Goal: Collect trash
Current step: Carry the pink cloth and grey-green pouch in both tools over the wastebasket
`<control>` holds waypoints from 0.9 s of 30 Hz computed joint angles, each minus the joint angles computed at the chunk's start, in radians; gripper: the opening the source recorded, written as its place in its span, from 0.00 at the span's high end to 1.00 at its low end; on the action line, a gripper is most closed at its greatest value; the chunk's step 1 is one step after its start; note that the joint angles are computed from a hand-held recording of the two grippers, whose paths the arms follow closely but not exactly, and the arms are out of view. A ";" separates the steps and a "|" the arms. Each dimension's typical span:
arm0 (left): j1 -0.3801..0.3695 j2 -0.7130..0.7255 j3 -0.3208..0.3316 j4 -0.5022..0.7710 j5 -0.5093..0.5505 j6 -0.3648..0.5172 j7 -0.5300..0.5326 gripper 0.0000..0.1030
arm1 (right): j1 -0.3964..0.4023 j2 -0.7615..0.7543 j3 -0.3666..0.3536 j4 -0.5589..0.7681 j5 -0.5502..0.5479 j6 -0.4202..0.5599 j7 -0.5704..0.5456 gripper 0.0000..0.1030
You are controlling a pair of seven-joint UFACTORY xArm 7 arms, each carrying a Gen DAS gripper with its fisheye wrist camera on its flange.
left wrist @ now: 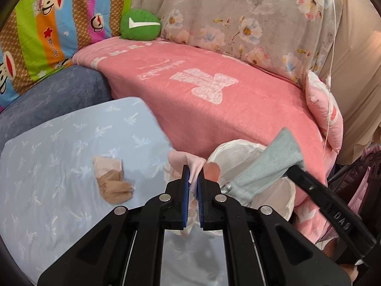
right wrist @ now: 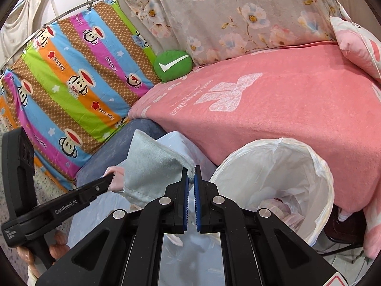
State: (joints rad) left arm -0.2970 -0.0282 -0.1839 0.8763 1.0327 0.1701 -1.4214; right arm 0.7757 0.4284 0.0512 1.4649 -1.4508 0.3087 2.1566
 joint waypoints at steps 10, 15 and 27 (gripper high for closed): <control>0.046 -0.046 -0.014 -0.078 -0.008 -0.020 -0.014 0.93 | 0.027 0.027 -0.005 0.037 0.063 -0.001 -0.094 0.96; 0.064 -0.051 -0.018 -0.083 -0.047 -0.036 0.004 0.93 | 0.045 0.032 -0.023 0.044 0.079 -0.005 -0.110 0.96; 0.011 0.028 -0.017 0.030 -0.034 -0.010 0.046 0.93 | 0.017 -0.047 -0.026 -0.034 0.018 0.046 -0.029 0.96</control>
State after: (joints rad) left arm -0.2856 0.0000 -0.2014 0.9060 0.9984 0.1600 -1.3759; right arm 0.7925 0.3818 0.0253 1.4305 -1.4327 0.3549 2.1273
